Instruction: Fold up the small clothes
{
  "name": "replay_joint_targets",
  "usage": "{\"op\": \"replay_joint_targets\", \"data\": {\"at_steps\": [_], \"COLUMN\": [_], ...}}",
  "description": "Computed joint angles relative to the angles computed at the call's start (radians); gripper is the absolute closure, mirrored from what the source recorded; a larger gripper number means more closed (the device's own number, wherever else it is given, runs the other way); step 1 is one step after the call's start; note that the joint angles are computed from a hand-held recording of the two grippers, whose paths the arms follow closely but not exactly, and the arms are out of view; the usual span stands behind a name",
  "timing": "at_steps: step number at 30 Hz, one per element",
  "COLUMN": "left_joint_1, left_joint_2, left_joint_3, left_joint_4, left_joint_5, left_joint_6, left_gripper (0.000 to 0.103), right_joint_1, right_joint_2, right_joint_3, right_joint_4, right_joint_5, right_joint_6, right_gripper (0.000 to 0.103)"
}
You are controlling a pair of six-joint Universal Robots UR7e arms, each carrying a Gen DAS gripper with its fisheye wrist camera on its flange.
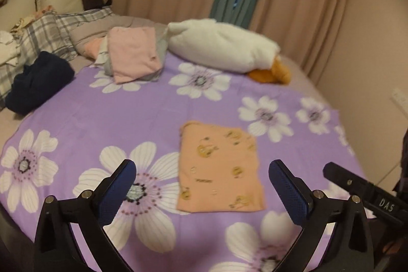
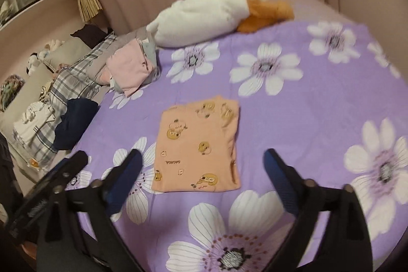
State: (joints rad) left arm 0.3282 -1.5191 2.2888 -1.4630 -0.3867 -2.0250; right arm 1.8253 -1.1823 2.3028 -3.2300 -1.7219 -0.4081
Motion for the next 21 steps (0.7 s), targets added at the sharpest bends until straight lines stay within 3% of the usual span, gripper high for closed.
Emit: {"op": "replay_joint_targets", "data": {"at_steps": [2,5,7,9,12,17,21], "left_joint_1": [-0.006,-0.021,-0.02,-0.016,0.005,0.003,0.003], "left_joint_2": [-0.02,0.013,0.033,0.048,0.047,0.093,0.059], "left_joint_3": [-0.003,-0.062,-0.073,-0.061,-0.043,-0.097,-0.065], "left_joint_4": [-0.025,0.138,0.165,0.118,0.006,0.199,0.131], "left_joint_5": [-0.007,-0.014,-0.005,-0.012,-0.033,-0.052,-0.049], "left_joint_6": [0.053,-0.042,-0.06,-0.024,0.094,-0.102,-0.079], "left_gripper": [0.0,0.0,0.0,0.0,0.0,0.0,0.0], "right_joint_1": [-0.004,0.003,0.013,0.006,0.002,0.001,-0.001], "right_joint_2": [-0.038,-0.061,-0.061,-0.059,-0.054,-0.053,-0.062], "right_joint_3": [0.014,0.025,0.033,0.044,0.024,0.026,0.035], "right_joint_4": [0.005,0.006,-0.017,-0.049,0.005,0.005,0.016], "right_joint_5": [0.026,0.017,-0.008,0.007,-0.003,-0.014,0.004], "right_joint_6": [-0.01,-0.01,-0.014,-0.016,0.015,0.056,0.053], "right_gripper": [0.0,0.0,0.0,0.0,0.0,0.0,0.0]}}
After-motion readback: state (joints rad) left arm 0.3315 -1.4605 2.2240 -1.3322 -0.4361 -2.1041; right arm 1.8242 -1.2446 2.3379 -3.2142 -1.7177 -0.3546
